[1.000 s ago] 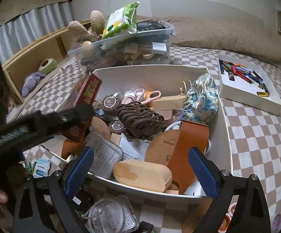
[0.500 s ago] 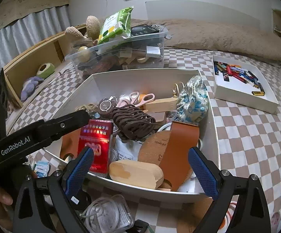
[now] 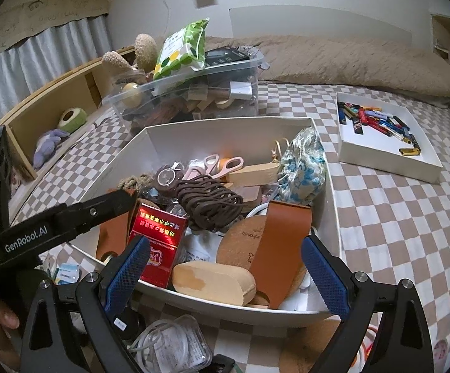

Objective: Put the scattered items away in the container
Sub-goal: 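Open the left gripper to drop the red Yunyan box into the white box, then withdraw both grippers from the white box toward the items on the bed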

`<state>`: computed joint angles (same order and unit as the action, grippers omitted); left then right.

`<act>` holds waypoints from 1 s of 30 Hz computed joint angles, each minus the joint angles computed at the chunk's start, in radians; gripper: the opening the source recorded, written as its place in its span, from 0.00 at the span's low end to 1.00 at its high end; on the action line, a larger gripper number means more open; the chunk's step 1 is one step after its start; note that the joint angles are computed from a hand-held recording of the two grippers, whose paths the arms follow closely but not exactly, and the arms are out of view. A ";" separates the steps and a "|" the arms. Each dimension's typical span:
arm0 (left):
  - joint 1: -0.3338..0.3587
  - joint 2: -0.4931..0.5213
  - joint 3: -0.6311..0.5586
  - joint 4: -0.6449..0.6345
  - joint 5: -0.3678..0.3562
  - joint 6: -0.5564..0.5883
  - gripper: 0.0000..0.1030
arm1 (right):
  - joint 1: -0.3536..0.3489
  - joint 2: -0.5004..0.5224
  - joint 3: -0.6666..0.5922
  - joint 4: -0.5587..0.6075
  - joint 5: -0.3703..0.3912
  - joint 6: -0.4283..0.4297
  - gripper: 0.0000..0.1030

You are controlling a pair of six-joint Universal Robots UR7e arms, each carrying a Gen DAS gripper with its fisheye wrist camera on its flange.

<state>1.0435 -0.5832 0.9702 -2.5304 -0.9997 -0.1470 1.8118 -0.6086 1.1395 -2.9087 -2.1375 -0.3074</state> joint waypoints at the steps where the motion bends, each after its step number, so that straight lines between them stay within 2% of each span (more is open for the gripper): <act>1: -0.002 -0.001 0.004 -0.004 0.010 0.007 0.87 | 0.000 0.000 0.001 -0.004 -0.004 -0.002 0.95; 10: -0.025 -0.008 0.031 -0.037 0.103 0.099 0.87 | 0.004 -0.001 0.005 -0.043 -0.026 -0.027 0.95; 14: -0.033 -0.013 0.050 -0.071 0.138 0.136 0.95 | 0.005 -0.003 0.011 -0.055 -0.026 -0.036 0.95; 18: -0.036 -0.017 0.057 -0.081 0.149 0.155 1.00 | 0.006 -0.003 0.013 -0.073 -0.033 -0.045 0.95; 25: -0.039 -0.020 0.058 -0.054 0.170 0.144 1.00 | 0.006 -0.010 0.022 -0.084 -0.037 -0.043 0.95; 27: -0.040 -0.021 0.061 -0.056 0.178 0.149 1.00 | 0.007 -0.012 0.023 -0.078 -0.039 -0.042 1.00; 30: -0.042 -0.023 0.067 -0.057 0.184 0.154 1.00 | 0.009 -0.011 0.025 -0.092 -0.045 -0.051 1.00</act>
